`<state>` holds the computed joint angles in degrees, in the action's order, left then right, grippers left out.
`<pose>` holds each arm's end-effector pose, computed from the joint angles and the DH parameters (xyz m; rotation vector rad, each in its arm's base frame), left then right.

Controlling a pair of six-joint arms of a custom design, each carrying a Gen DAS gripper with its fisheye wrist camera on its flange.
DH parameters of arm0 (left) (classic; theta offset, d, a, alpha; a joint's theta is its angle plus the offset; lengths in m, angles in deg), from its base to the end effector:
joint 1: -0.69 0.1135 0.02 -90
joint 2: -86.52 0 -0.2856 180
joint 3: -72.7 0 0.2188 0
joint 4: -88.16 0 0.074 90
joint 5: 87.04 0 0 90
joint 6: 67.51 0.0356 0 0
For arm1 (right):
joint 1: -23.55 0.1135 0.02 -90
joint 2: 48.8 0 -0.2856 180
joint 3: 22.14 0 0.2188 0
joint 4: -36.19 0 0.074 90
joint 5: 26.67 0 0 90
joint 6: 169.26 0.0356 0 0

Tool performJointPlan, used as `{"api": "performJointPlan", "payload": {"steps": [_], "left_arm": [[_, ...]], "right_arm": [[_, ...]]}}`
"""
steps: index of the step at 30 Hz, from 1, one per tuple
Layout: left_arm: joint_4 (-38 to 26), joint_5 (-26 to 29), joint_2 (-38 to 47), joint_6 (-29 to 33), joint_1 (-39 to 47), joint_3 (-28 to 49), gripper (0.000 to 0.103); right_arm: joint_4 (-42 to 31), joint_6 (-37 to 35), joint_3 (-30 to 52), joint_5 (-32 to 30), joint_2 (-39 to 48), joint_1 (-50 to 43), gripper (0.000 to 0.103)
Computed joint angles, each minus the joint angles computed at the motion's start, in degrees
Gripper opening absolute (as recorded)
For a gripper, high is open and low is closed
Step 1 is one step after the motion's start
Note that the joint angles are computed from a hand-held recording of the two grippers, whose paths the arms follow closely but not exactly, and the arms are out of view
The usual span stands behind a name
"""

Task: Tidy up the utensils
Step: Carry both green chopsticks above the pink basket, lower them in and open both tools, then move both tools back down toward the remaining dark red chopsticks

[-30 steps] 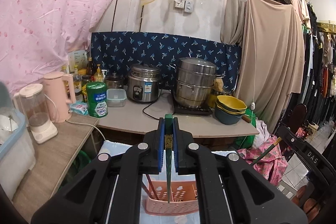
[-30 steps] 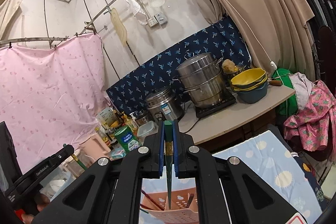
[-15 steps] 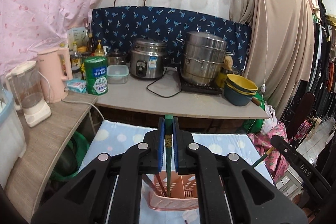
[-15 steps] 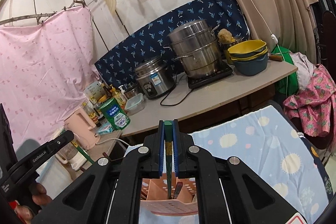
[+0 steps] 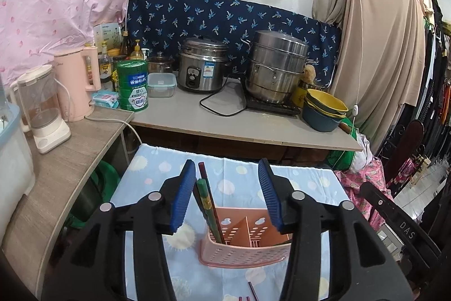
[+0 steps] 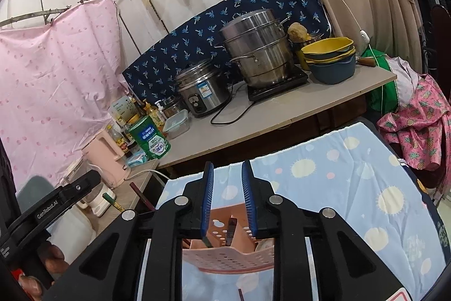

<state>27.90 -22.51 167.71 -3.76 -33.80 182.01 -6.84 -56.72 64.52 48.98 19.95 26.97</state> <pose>0.2222 -0.1341 0.4424 -0.1087 2.0735 -0.1740 0.2220 0.0221 0.4009 0.1769 2.0283 0.5387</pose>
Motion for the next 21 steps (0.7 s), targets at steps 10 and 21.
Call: {"api": "performJointPlan", "payload": {"steps": [10, 21], "left_arm": [[-5.85, -1.86, -3.52, -4.38, -5.61, -1.58, 0.063], [-14.23, -7.81, -10.65, -19.27, -22.50, -15.79, 0.063]], "right_arm": [[-4.98, 0.07, -2.51, -2.11, -6.24, -0.65, 0.025], [-18.47, -2.20, -12.78, -5.15, -22.26, -1.20, 0.026]]}}
